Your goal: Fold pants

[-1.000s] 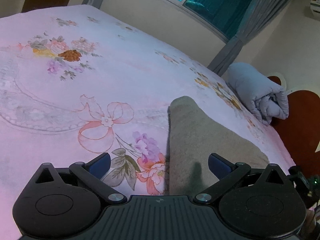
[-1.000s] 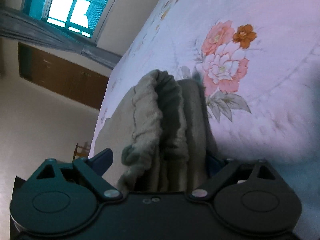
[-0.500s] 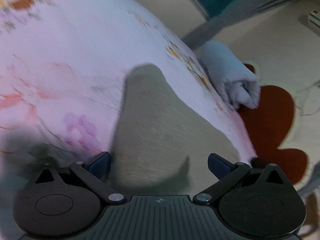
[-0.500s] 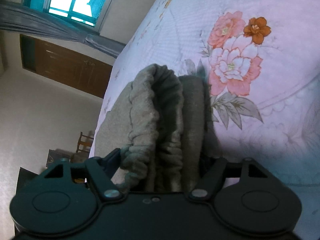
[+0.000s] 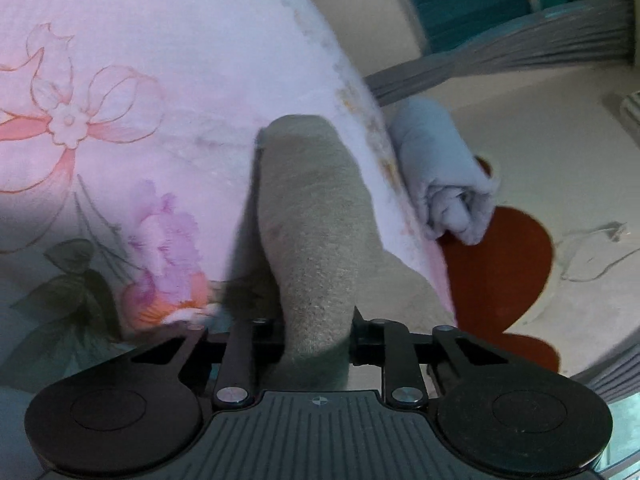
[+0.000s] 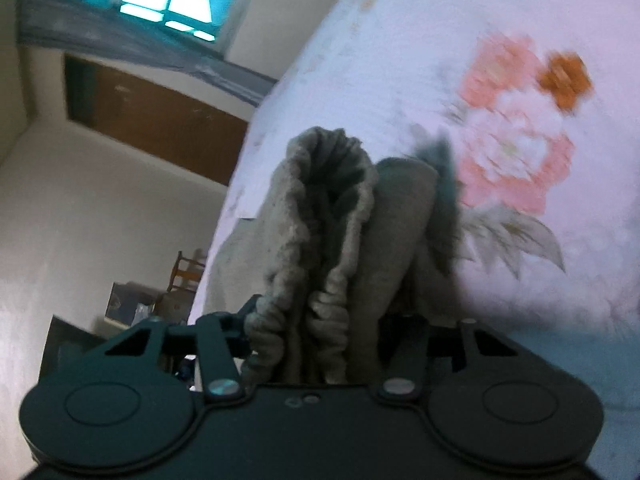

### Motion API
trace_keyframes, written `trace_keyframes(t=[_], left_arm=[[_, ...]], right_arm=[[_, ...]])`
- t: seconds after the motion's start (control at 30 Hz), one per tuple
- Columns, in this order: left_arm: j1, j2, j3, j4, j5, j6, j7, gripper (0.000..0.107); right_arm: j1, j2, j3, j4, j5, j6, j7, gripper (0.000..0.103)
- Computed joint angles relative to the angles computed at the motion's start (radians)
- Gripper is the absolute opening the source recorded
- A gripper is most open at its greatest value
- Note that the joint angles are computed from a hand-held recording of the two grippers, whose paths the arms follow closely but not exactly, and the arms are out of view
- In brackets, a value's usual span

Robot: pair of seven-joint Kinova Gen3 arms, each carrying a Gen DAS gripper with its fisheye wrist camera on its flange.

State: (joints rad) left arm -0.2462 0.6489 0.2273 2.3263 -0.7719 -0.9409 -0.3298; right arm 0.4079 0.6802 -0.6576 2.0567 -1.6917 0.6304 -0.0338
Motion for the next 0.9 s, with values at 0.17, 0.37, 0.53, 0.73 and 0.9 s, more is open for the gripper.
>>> trace_keyframes(t=[0.17,0.37,0.53,0.73,0.9], left_arm=[[-0.004,-0.022,0.021,0.022,0.074,-0.089,-0.061,0.024],[-0.079,-0.074,0.045,-0.097,0.028,-0.015,-0.014,0.024],[-0.075,-0.035,0.035,-0.288,-0.047,0.175,0.069,0.024],[0.198,0.054,-0.188,-0.463,0.063,0.416,0.044,0.056],[0.380,-0.007,-0.318,-0.490,0.221,0.586,-0.130,0.085]], right_arm=[[-0.017,-0.073,0.001,-0.079,0.102,0.068,-0.064,0.042],[-0.166,-0.033,0.116,-0.354,0.250,0.139,-0.269,0.042],[-0.309,0.108,0.238,-0.585,0.247,0.173,-0.347,0.042],[-0.430,0.264,0.376,-0.744,0.345,0.087,-0.540,0.057],[-0.311,0.267,0.220,-0.660,0.311,0.023,-0.429,0.062]])
